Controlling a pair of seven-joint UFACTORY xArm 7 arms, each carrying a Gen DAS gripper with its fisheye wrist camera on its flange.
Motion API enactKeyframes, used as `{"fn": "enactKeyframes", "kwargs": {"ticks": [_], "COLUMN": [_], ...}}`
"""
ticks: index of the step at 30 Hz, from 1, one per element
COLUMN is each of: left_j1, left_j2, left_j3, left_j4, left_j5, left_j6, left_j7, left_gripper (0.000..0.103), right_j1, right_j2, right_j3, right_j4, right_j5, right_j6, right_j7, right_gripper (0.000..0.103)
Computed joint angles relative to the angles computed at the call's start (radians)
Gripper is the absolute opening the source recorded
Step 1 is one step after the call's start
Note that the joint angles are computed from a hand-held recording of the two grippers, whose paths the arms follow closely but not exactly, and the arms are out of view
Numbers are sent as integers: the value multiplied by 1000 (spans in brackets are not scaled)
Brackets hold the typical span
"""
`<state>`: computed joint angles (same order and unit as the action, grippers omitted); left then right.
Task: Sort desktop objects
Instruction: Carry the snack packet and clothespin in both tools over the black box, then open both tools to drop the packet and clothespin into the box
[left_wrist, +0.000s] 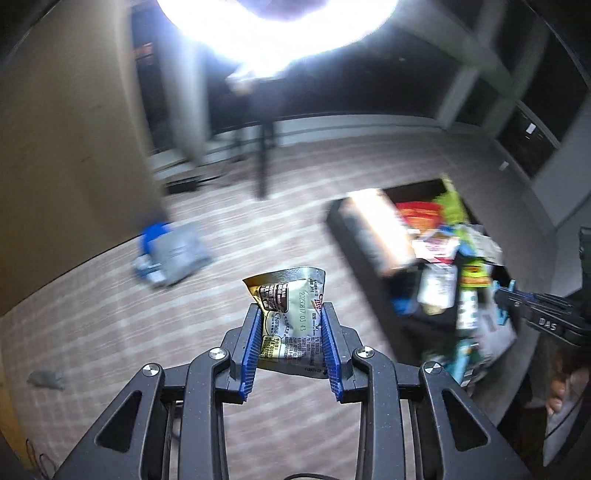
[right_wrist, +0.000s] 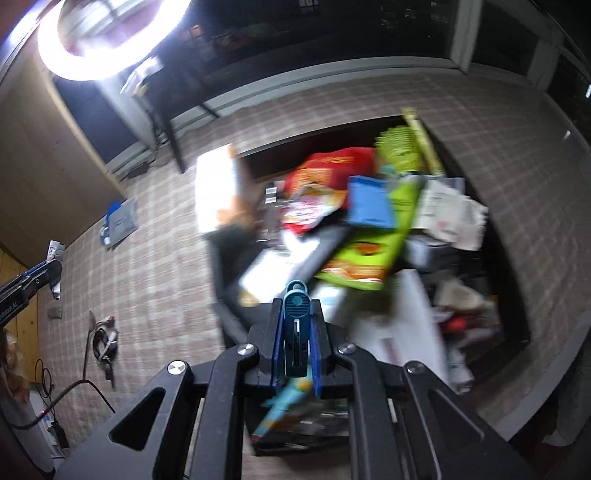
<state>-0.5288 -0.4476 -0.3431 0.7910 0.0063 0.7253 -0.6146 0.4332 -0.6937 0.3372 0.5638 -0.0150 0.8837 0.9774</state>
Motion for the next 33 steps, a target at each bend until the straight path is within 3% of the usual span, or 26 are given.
{"fn": "enactKeyframes", "kwargs": {"ticks": [3, 7, 16, 23, 25, 27, 28, 30, 33], "left_j1": [18, -20, -163, -247, -260, -271, -281, -297, -289], "left_j2": [178, 324, 545, 651, 675, 694, 697, 698, 691], "left_j3": [18, -31, -13, 25, 32, 37, 46, 61, 59], "left_j4": [187, 325, 549, 665, 692, 713, 717, 721, 710], "left_j5": [22, 83, 194, 248, 245, 233, 248, 285, 263], "left_j6": [6, 10, 52, 83, 77, 87, 89, 101, 102], "left_j7": [69, 19, -50, -80, -73, -63, -79, -107, -89], "left_gripper": [29, 29, 29, 30, 35, 64, 64, 64, 64], "right_j1": [-1, -33, -139, -193, -204, -208, -210, -222, -230], "right_j2": [-118, -235, -422, -458, -455, -445, -441, -428, -434], "right_j3": [-54, -103, -183, -204, -204, -211, -211, -206, -207], "right_j4": [-53, -107, -212, -235, -237, -235, -232, -221, -221], "right_j5": [-3, 2, 22, 46, 51, 57, 61, 63, 70], "right_j6": [71, 138, 213, 217, 213, 202, 202, 212, 197], "right_j7": [-51, -126, -282, -364, -381, -405, -413, -416, -422], "right_gripper": [12, 12, 12, 12, 12, 14, 17, 39, 43]}}
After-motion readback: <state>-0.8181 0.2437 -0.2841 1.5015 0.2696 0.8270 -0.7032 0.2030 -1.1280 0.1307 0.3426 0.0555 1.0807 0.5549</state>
